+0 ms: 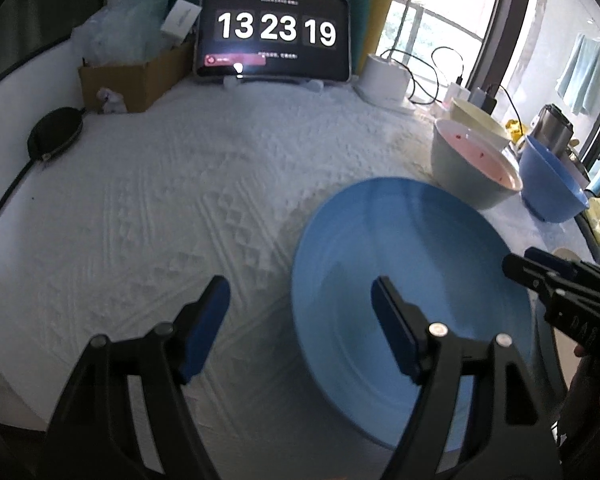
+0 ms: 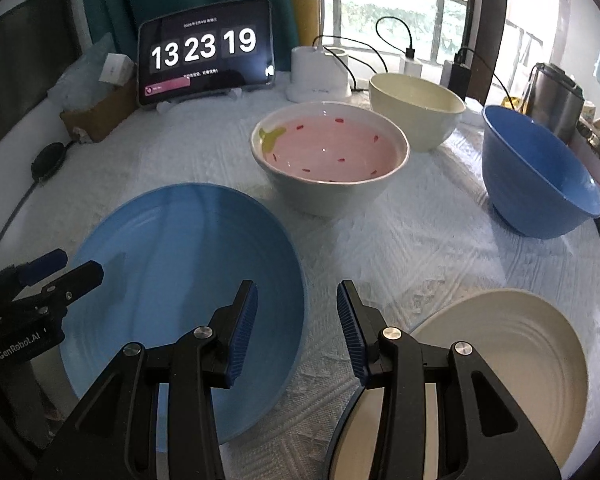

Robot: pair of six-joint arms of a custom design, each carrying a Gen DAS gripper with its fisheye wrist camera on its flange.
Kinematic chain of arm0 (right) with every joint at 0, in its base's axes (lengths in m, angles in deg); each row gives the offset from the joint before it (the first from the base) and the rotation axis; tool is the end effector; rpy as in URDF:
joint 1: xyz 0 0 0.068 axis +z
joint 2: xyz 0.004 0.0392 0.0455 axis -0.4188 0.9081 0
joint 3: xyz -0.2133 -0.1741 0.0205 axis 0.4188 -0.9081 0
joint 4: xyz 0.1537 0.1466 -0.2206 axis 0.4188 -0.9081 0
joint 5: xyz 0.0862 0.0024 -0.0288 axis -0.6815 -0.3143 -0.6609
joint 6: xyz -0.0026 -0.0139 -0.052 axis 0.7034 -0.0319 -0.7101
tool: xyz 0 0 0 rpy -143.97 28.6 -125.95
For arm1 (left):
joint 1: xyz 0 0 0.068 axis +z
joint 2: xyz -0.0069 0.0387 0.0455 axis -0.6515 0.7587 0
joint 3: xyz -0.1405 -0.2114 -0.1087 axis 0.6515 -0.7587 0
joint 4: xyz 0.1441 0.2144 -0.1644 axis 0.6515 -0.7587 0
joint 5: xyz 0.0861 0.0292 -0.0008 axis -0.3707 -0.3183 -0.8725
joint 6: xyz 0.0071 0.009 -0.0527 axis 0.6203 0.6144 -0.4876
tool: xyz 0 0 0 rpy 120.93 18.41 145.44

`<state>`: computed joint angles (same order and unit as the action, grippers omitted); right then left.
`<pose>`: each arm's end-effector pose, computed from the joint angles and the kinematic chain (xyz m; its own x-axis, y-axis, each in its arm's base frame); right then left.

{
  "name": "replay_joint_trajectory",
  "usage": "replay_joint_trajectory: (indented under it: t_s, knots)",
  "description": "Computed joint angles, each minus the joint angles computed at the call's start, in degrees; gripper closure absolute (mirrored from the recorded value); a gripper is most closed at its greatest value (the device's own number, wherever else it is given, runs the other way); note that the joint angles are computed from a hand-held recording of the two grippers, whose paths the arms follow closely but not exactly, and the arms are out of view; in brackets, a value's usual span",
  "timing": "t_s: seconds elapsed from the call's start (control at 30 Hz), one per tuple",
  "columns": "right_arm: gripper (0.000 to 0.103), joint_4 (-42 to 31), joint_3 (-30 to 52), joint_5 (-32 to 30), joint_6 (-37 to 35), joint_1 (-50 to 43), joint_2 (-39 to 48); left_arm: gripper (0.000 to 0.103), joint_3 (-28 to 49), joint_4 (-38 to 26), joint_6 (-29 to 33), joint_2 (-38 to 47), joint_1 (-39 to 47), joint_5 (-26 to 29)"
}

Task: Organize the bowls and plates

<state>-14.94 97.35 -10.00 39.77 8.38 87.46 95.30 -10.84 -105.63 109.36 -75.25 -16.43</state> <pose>0.2787 0.1753 0.1100 -0.7604 -0.2356 -0.6052 -0.3029 0.9530 0.0096 0.2233 -0.1394 0.0730 -0.7510 -0.1977 -0.6300 -0.1309 0.9798 -0.1515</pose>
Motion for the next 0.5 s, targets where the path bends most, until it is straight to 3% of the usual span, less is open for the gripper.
replay_joint_trajectory:
  t_s: [0.5]
  knots:
    - [0.053, -2.1, 3.9, -3.5, 2.4, 1.1, 6.5, 0.029, 0.5, 1.9, 1.5, 3.3, -1.3, -1.3]
